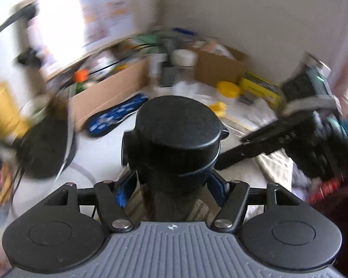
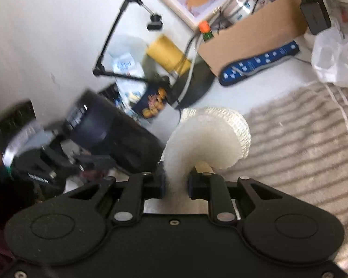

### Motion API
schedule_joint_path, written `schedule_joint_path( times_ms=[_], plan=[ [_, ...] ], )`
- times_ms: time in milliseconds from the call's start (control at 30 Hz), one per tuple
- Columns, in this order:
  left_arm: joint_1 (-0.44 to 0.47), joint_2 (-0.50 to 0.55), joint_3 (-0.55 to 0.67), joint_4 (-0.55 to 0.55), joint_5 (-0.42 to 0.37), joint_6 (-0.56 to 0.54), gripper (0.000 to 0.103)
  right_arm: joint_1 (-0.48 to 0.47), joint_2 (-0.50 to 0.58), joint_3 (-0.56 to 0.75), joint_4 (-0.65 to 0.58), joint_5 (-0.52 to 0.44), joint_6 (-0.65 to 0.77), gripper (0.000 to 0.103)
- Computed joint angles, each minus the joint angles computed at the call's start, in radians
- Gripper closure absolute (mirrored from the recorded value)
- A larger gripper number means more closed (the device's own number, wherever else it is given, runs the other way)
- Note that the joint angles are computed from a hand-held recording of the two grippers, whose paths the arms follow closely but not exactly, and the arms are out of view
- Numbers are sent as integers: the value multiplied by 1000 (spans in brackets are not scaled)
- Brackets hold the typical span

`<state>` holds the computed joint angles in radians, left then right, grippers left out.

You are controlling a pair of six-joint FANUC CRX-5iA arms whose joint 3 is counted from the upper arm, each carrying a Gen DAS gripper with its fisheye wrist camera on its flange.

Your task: Clean container

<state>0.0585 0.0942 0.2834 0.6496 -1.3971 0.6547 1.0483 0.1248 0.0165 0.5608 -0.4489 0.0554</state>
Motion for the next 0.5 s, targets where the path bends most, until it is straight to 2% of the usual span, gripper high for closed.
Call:
schedule_joint_path(
  times_ms=[100,167,267,367,500],
  plan=[
    [-1,-63,-62,-12,71,161,36,-9,6,-4,29,44,-38,86],
    [-4,-93,-92,-16,104,283,36,-6,18,21,-8,37,10,86],
    [-21,-133,-132,-32,165,356,35,-1,37,61,-90,24,99,86],
    [-35,-156,-149,-69,202,303,37,5,47,93,-156,5,185,86],
    [5,-149,-187,30,178,122,38,1,24,72,-150,27,187,86]
  ],
)
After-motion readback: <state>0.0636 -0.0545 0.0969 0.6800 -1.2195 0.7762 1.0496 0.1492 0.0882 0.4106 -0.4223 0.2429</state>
